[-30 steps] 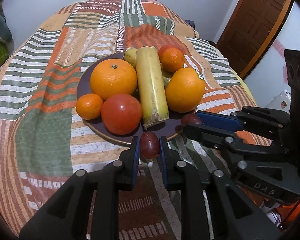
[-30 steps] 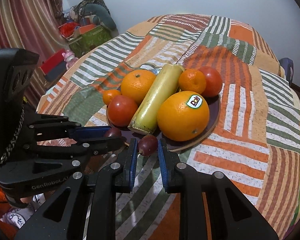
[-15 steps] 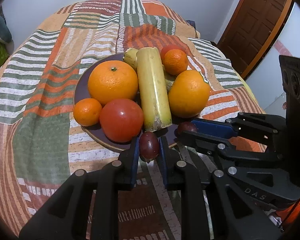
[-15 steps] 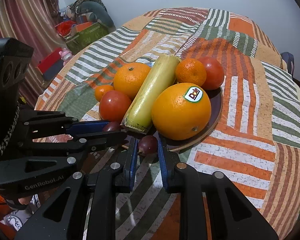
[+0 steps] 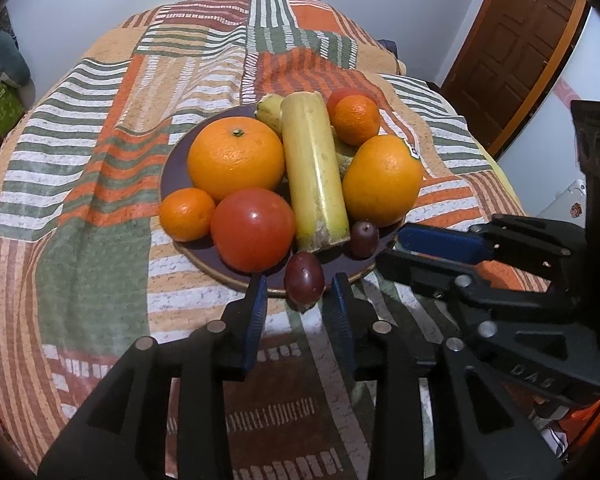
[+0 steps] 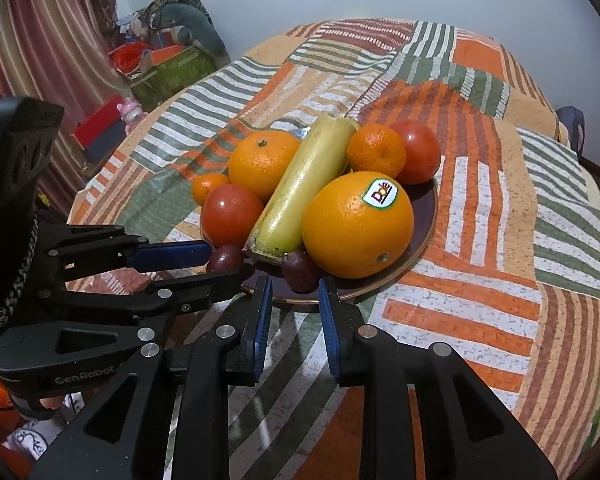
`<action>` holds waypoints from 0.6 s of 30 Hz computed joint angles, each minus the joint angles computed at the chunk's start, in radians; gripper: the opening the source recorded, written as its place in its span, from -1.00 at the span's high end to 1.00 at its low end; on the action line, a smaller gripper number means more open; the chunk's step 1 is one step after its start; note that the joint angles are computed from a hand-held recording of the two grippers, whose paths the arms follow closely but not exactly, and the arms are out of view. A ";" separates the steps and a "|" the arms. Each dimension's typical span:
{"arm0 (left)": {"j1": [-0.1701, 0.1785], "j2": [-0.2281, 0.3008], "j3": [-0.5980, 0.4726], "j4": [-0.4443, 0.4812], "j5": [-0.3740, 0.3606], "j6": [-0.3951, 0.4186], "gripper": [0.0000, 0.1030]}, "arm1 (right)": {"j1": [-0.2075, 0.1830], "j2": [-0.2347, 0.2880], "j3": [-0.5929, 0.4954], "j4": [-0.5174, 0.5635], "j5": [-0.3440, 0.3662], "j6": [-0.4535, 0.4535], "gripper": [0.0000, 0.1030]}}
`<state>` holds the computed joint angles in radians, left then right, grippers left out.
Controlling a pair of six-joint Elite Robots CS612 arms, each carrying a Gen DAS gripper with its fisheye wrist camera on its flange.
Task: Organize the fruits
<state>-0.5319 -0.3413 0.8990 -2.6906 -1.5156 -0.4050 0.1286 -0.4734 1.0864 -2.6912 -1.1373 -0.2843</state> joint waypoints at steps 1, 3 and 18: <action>0.000 -0.006 0.010 -0.007 0.003 -0.004 0.36 | 0.000 -0.004 0.006 -0.009 0.000 0.001 0.58; -0.002 -0.019 0.032 -0.027 0.014 -0.010 0.36 | -0.001 -0.014 0.023 -0.034 -0.001 0.004 0.58; -0.052 -0.173 0.261 -0.404 0.257 0.034 0.36 | -0.024 -0.134 0.206 -0.472 -0.014 0.154 0.58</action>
